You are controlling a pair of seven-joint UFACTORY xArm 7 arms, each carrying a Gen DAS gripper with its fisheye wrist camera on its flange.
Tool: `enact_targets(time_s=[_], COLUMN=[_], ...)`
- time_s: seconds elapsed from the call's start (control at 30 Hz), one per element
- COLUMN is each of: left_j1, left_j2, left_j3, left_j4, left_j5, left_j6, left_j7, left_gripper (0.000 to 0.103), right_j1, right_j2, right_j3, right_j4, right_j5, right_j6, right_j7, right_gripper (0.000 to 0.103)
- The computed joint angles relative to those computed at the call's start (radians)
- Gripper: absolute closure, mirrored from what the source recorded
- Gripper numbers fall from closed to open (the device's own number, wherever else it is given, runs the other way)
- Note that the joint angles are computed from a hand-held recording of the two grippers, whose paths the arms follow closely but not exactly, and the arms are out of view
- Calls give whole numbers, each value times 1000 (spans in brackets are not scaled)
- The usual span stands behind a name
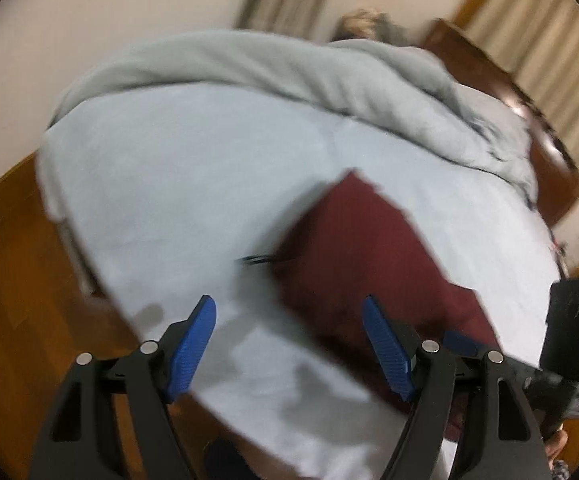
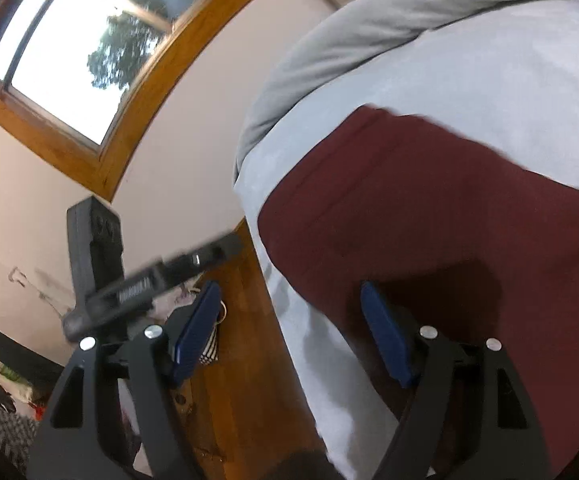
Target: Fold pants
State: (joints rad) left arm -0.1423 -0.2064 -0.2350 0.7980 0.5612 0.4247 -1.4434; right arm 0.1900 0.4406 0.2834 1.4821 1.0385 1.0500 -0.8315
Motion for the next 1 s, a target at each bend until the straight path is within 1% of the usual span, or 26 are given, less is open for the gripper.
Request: enact_targets(time_s=[0.07,0.13,0.2,0.23,0.27,0.33,0.37,0.4,0.43,0.47,0.5,0.53,0.57,0.63,0.7,0.73,0.83,0.87,0.9,0.93,1.0], left_j1=[-7,-48,-82,-99,-117,-141,-145,-147,-160,-176,-196,-226,-253,-299,-341,-364,-410,-430,-442,-459,-484], left_j2=[83,179,263,294,343,412,436,452,461,468,478,484,484,480,499,527,634,690,743,816,913], left_j3=[-15,-2,12,18,21,36,44,52,69,80,88,103,118,132,126,115,90,81,70,58,54], left_j4=[91,186,252,281,326,375,386,388,388,404,436,473,492,526,575,616,744,807,872,967,1086], left_j5=[54,29,-2,-7,-14,-40,-67,-94,-88,-92,-101,-93,-80,-61,-50,-56,-124,-143,-167,-195,-246], left_j6=[-28,-26,-52,-40,0,72,90,91,83,102,148,200,223,241,226,211,188,182,194,241,314], left_j7=[22,99,171,200,248,315,343,361,358,363,368,348,324,297,290,296,378,412,458,512,569], left_gripper=[27,27,26,26,26,27,33,34,34,34,34,34,33,32,31,29,28,28,28,28,28], right_j1=[-45,-88,-120,-137,-155,-189,-200,-210,-229,-240,-254,-276,-293,-323,-348,-360,-396,-407,-416,-425,-457], right_j2=[-93,-164,-235,-277,-302,-371,-387,-393,-418,-430,-448,-474,-489,-507,-523,-529,-535,-533,-529,-516,-489], right_j3=[-35,-74,-123,-152,-180,-231,-250,-265,-288,-300,-316,-339,-356,-386,-407,-418,-444,-451,-456,-459,-477], right_j4=[-110,-205,-295,-349,-384,-476,-506,-524,-562,-588,-611,-642,-657,-682,-698,-706,-713,-716,-714,-708,-695], right_j5=[11,31,15,-8,-28,-73,-88,-102,-129,-132,-130,-122,-125,-123,-119,-114,-141,-137,-135,-127,-101], right_j6=[-24,-13,-8,-9,1,1,-6,-11,-22,-35,-30,-13,-4,-7,11,21,44,49,55,52,54], right_j7=[-23,-31,-31,-27,-29,-18,-15,-12,1,2,2,0,3,1,2,4,17,14,15,32,45], right_gripper=[30,30,30,30,30,30,30,30,30,30,32,33,33,31,31,31,30,30,30,30,29])
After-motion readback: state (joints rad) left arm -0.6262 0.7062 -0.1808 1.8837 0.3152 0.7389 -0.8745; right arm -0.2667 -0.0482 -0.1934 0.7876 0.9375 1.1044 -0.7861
